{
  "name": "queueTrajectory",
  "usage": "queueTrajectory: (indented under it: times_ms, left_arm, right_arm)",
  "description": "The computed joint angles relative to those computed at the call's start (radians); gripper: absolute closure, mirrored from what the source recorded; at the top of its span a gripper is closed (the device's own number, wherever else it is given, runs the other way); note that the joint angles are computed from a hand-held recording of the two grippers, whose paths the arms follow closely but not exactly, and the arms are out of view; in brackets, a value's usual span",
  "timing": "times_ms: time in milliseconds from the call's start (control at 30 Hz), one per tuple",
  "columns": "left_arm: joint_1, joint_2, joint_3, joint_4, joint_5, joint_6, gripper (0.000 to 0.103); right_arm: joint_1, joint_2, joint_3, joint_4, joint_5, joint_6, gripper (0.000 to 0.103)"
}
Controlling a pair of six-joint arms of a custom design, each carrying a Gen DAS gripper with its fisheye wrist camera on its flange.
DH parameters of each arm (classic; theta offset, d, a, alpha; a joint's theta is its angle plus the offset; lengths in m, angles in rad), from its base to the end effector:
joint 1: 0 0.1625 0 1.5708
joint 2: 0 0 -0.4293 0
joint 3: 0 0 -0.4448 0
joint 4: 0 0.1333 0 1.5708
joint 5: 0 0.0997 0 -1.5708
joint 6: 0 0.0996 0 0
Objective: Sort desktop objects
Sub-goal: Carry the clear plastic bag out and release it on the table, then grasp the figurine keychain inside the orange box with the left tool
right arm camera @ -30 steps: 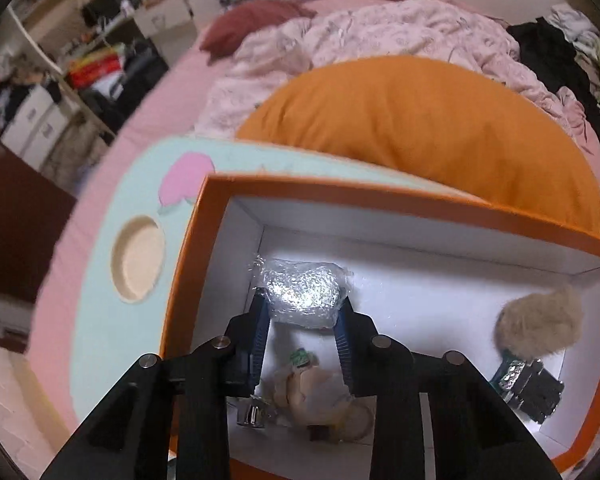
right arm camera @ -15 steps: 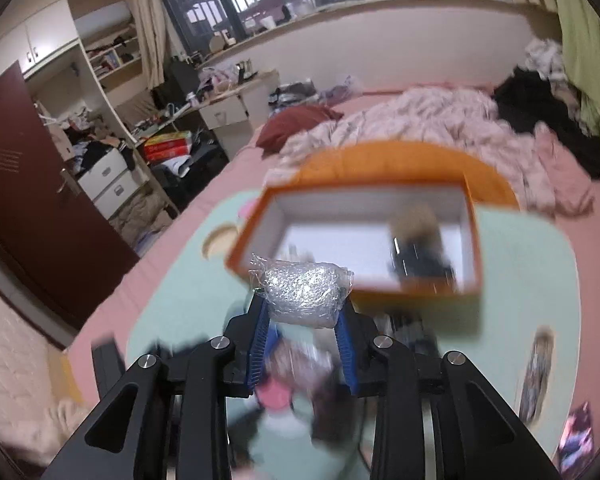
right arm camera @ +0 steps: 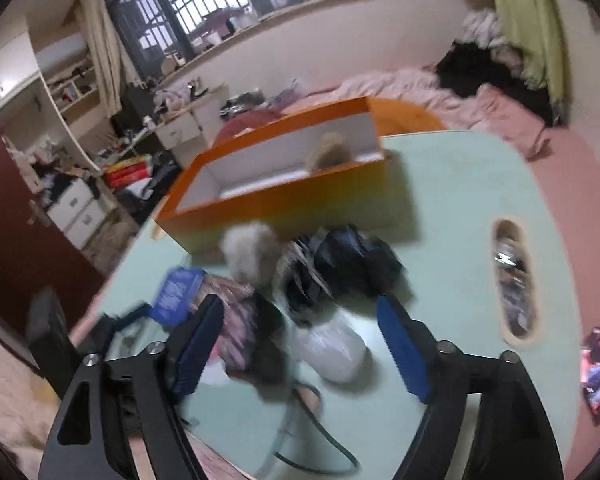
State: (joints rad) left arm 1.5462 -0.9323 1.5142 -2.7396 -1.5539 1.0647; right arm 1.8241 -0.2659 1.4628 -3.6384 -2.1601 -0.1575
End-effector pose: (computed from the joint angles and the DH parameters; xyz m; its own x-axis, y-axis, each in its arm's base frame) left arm 0.1161 -0.7687 0.2350 -0.4667 0.7354 -0.4912 0.8844 0.3902 -0.2562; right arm 0.2519 -0.6622 -0.1159 -0.8747 0.1028 0.4736 -0.3024 0.6479 -0.6991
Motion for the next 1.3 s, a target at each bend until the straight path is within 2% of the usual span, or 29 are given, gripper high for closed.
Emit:
queueTrajectory:
  times_ms: [100,133,200,233,267,300,700,767,900,967,1000,1067,1133,1233,1300]
  left_arm:
    - [0.0,0.001,-0.001,0.003,0.0,0.001,0.0]
    - [0.0,-0.001,0.001,0.001,-0.001,0.004,0.0]
    - [0.001,0.0,-0.001,0.005,-0.001,0.006,0.0]
    - [0.0,-0.004,0.005,0.002,-0.001,0.007,0.0]
    - [0.001,-0.003,0.001,0.003,-0.002,0.008,0.0]
    - [0.001,-0.004,0.001,0.005,-0.004,0.009,0.0]
    - [0.0,-0.005,-0.013,0.035,0.007,0.017,0.001]
    - [-0.005,-0.012,-0.01,0.031,0.012,0.022,0.018]
    - [-0.026,-0.038,-0.042,0.085,-0.038,0.004,0.038]
    - [-0.045,-0.041,-0.094,0.163,-0.07,-0.04,0.058]
    - [-0.06,-0.032,-0.137,0.221,-0.069,-0.07,0.06]
    - [-0.099,0.01,-0.251,0.366,-0.023,-0.142,0.067]
    - [-0.138,0.083,-0.403,0.569,0.065,-0.216,0.067]
    - [-0.185,0.253,-0.692,0.884,0.232,-0.425,0.067]
    - [-0.209,0.373,-0.883,1.092,0.338,-0.502,0.067]
  right_arm:
    - [0.005,0.023,0.014,0.03,-0.023,-0.013,0.019]
    - [0.008,0.042,0.008,0.015,-0.037,-0.054,0.017]
    - [0.036,0.129,-0.082,-0.047,-0.159,-0.196,0.0]
    - [0.041,0.185,-0.151,-0.071,-0.21,-0.283,0.0]
    - [0.052,0.21,-0.184,-0.111,-0.22,-0.328,0.0]
    - [0.045,0.213,-0.184,-0.114,-0.188,-0.331,0.0]
    - [0.036,0.221,-0.189,-0.155,-0.156,-0.368,0.0]
    - [0.036,0.221,-0.189,-0.155,-0.156,-0.368,0.0]
    - [0.032,0.222,-0.194,-0.154,-0.152,-0.373,0.0]
    - [0.032,0.221,-0.193,-0.155,-0.152,-0.373,0.0]
    - [0.031,0.22,-0.191,-0.155,-0.151,-0.373,0.0]
    - [0.031,0.219,-0.191,-0.155,-0.151,-0.373,0.0]
    - [0.031,0.22,-0.192,-0.155,-0.151,-0.373,0.0]
    - [0.031,0.22,-0.192,-0.156,-0.151,-0.374,0.0]
    - [0.031,0.22,-0.191,-0.157,-0.15,-0.373,0.0]
